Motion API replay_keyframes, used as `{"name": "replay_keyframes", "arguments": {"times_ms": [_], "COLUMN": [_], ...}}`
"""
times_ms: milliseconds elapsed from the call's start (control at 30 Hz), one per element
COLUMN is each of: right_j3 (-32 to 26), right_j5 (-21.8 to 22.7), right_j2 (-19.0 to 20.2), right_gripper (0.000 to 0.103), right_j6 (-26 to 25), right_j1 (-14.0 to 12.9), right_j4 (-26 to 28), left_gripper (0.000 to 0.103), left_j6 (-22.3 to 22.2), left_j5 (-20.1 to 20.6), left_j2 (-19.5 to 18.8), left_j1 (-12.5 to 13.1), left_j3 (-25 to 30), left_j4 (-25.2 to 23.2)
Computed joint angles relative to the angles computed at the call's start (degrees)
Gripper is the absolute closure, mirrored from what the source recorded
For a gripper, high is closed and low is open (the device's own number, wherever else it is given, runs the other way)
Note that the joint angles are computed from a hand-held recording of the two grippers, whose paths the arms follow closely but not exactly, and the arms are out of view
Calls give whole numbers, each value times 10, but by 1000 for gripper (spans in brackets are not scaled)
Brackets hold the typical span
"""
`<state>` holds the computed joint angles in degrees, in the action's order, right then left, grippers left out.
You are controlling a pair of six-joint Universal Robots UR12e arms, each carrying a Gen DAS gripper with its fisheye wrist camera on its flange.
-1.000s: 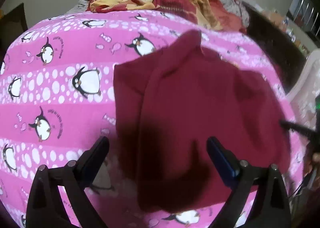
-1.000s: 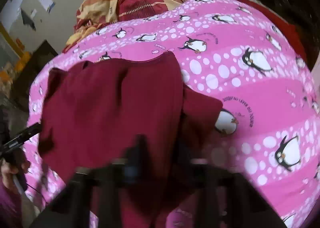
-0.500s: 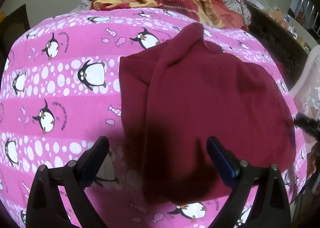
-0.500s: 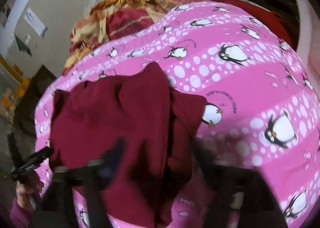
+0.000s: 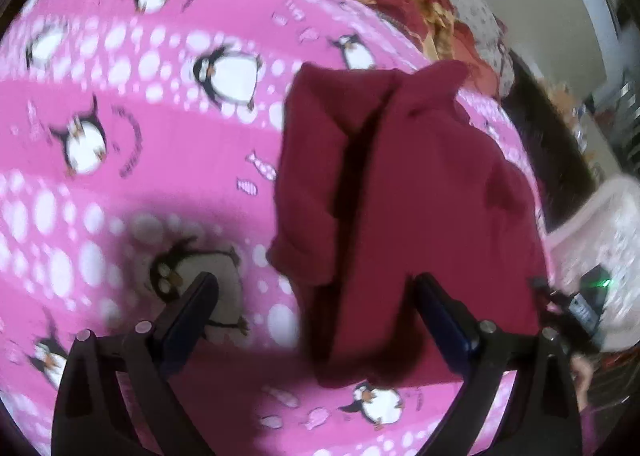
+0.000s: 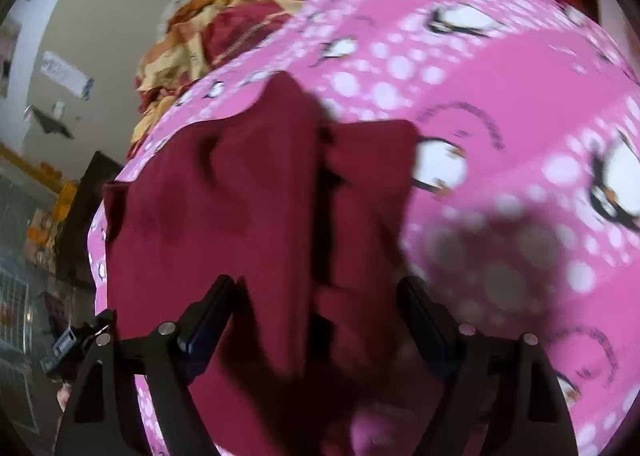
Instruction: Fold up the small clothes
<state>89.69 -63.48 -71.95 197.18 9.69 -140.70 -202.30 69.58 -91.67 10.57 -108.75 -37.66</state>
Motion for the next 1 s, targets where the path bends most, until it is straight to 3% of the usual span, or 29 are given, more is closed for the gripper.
{"name": "replay_keyframes", "arguments": {"times_ms": [100, 167, 200, 233, 267, 300, 333, 400, 433, 500, 633, 700, 767, 833, 933, 1000], "right_j3": [-5, -8, -8, -8, -8, -10, -11, -18, -20, -26, -29, -40, -44, -33, -22, -31], "right_j5": [-11, -12, -10, -10, -11, -10, -10, -7, -4, 7, -13, -23, -69, -109, -108, -100], "right_j2": [6, 6, 4, 3, 1, -1, -4, -8, -10, -15, -24, -18, -16, -25, -36, -33], "right_gripper": [20, 44, 49, 64, 71, 73, 76, 80, 81, 82, 83, 81, 68, 64, 61, 61], "right_j6": [8, 0, 1, -1, -6, -12, -19, -34, -39, -55, -73, -80, -65, -48, -39, -62], "right_j1": [6, 7, 6, 5, 5, 5, 4, 3, 2, -2, -7, -10, -7, -5, -7, -2], "right_j4": [-4, 0, -3, -5, -5, -2, 2, 17, 21, 33, 44, 84, 104, 79, 37, 22], "left_gripper": [3, 3, 4, 11, 23, 38, 47, 74, 81, 83, 84, 82, 70, 55, 48, 46], "left_j6": [4, 34, 46, 54, 61, 66, 69, 71, 68, 63, 63, 63, 65, 61, 62, 65], "left_j5": [28, 24, 18, 18, 21, 31, 44, 30, 20, 10, -32, -16, 25, 25, 27, 45], "left_j2": [-10, -16, -18, -19, -20, -20, -20, -13, -10, 0, 19, 19, 17, 20, 28, 26], "left_j1": [-13, -22, -24, -29, -34, -39, -44, -46, -46, -48, -46, -53, -63, -62, -58, -60], "left_j3": [5, 14, 17, 19, 22, 25, 27, 25, 25, 22, 9, 7, 10, 10, 13, 21], "left_j4": [7, 0, -4, -6, -10, -16, -16, -15, -19, -17, -20, -33, -54, -59, -54, -46]}}
